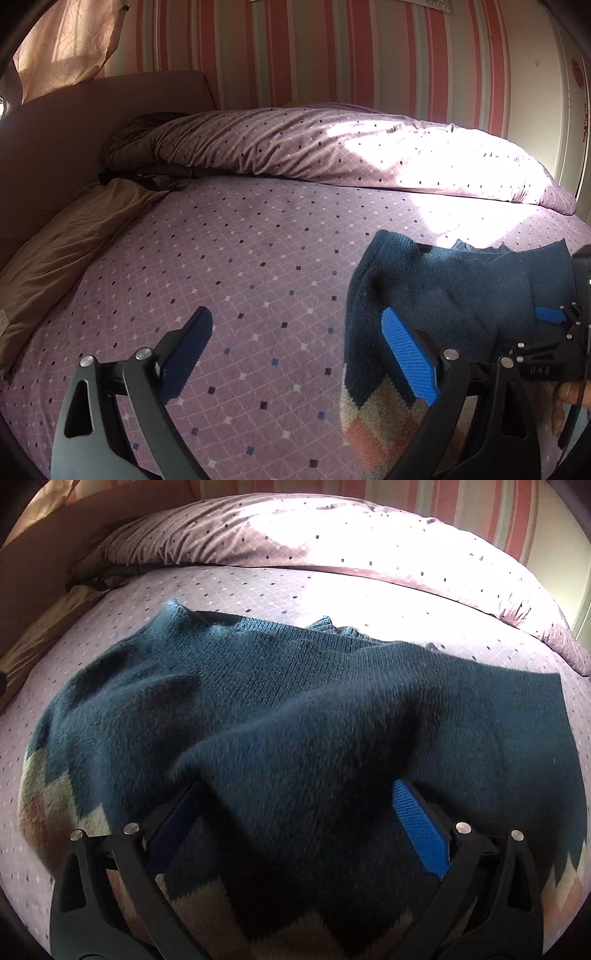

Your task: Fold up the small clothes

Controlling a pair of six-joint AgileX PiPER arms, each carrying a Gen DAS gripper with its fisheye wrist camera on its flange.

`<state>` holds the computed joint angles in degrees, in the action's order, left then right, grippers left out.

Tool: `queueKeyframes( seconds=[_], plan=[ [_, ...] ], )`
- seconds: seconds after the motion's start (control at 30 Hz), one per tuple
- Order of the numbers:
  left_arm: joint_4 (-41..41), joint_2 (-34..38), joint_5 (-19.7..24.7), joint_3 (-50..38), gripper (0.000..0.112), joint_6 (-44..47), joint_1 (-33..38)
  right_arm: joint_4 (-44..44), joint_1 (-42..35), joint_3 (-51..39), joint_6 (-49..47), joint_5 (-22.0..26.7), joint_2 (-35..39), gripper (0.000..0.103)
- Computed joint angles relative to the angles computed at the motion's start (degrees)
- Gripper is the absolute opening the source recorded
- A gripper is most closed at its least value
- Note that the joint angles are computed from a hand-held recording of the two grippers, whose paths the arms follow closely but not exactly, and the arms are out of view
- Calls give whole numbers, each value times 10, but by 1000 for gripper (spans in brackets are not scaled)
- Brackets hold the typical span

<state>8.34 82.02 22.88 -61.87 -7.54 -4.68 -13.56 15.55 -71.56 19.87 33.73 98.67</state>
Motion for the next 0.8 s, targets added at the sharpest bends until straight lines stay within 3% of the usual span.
queueKeyframes(
  seconds=[0.23,0.33,0.43,0.6,0.8],
  plan=[
    [-89,21,-26,7,94,108,27,2,-21,-223,12,96,155,100],
    [-99,19,-28,12,94,115,22,41,-35,-240,6,100,154,100],
    [-80,5,-21,15,94,87,5,59,-42,-165,-12,54,83,100],
    [-1,-21,15,9,94,-29,-62,108,-83,24,-90,-4,-103,100],
    [161,13,56,-27,94,-253,-199,257,-212,166,-318,19,-263,100]
  ],
)
